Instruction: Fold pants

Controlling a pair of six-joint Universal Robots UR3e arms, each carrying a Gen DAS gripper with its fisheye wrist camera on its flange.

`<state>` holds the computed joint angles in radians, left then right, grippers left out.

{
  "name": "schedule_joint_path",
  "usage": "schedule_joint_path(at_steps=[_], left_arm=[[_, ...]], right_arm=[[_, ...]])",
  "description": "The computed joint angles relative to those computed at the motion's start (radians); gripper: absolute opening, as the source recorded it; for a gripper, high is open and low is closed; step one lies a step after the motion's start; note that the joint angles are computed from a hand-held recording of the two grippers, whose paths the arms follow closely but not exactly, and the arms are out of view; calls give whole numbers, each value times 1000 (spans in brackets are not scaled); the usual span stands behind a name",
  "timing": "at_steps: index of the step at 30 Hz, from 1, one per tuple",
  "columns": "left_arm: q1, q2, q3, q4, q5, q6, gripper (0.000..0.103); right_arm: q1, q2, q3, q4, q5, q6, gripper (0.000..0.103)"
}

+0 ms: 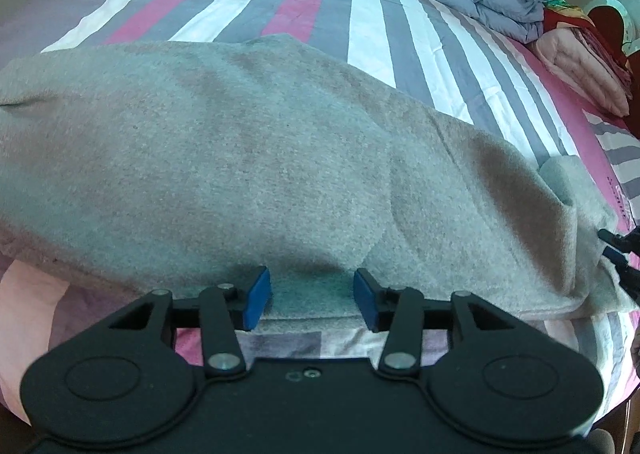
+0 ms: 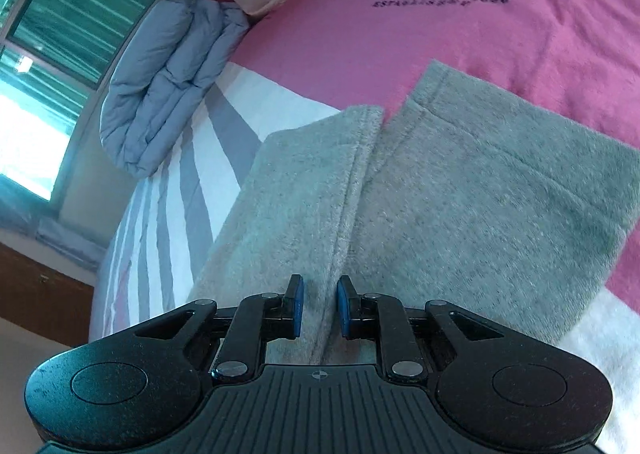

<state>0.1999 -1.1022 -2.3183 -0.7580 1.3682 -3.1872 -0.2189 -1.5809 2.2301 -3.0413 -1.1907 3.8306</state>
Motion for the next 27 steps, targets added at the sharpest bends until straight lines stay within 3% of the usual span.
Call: schedule_joint_path(at_steps=[3, 5, 10, 13, 15, 19, 22, 24, 26, 27], left_arm=[[-13, -7, -4, 16, 12, -2, 38], [-12, -6, -4, 16, 11, 1, 38], [-1, 5, -9, 12, -2, -8, 39], [-1, 5, -23, 30, 0, -7, 39], [-13, 4, -29, 44, 10, -1, 41], [-31, -5, -26, 55, 25, 1, 42], [-16, 4, -26, 42, 11, -6, 43], [-17, 3, -28, 46, 12, -4, 44], [-31, -7, -29, 60, 25, -10, 46], [-39, -12, -26, 65, 32, -11, 46]], right_arm=[[60, 8, -43, 5, -74, -24, 18], [110, -2, -92, -1, -125, -60, 7], [238, -41, -288, -25, -264, -198, 5], [280, -122, -221, -32, -335, -261, 4], [251, -220, -64, 39, -350, -248, 4], [131, -392, 190, 155, -290, -211, 4], [75, -444, 223, 231, -217, -204, 4], [-14, -539, 251, 299, -115, -229, 5], [-131, -627, 267, 378, 11, -245, 13], [-161, -660, 280, 395, 37, -241, 25]])
